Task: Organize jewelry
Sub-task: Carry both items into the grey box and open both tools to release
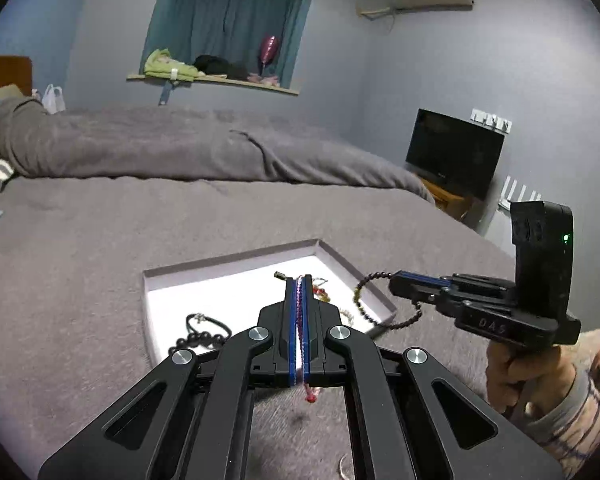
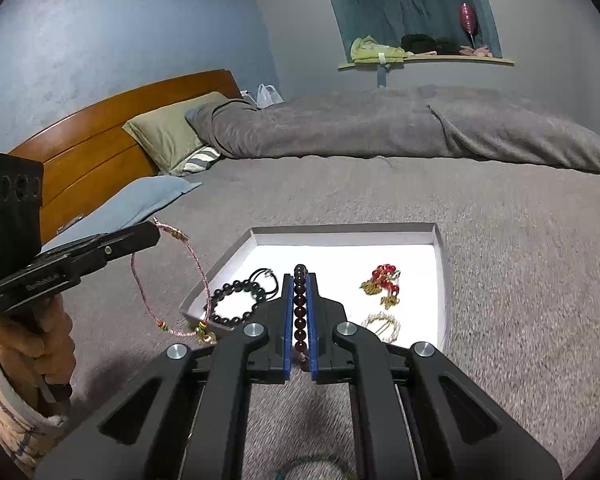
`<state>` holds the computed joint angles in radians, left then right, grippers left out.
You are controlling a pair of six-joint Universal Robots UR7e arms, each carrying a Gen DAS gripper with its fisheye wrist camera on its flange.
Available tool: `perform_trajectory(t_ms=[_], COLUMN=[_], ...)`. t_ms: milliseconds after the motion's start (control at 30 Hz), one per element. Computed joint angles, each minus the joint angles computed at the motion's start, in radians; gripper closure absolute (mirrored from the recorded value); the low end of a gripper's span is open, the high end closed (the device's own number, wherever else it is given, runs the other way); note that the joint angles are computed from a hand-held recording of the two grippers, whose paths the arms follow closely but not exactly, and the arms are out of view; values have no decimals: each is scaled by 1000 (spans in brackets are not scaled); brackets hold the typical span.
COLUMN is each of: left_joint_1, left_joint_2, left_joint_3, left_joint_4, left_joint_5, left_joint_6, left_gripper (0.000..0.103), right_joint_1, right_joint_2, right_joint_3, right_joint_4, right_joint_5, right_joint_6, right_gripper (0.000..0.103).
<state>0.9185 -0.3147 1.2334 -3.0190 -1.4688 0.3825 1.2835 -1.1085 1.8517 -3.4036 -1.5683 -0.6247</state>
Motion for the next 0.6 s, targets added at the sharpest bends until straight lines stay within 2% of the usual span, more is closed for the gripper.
perform_trajectory(t_ms=[100,333,467,600], left_joint_1=[8,14,25,35], left_joint_2=[27,120,169,221], left_joint_3=[-36,-168,-237,-315], left_joint_4=[-1,51,111,192], left_joint_5=[-34,-35,0,83], left_joint_6=[-1,2,-2,-6], left_gripper=[100,100,100,100], right_joint_1=[-3,-10,-20,-29], right_joint_2=[24,87,118,141], right_joint_3=[-42,-122,-160,-190], right_joint_4=[30,94,151,171], right_joint_5=[-1,-24,-41,-89], right_joint_6=[14,34,54,73], right_gripper=[97,97,97,97])
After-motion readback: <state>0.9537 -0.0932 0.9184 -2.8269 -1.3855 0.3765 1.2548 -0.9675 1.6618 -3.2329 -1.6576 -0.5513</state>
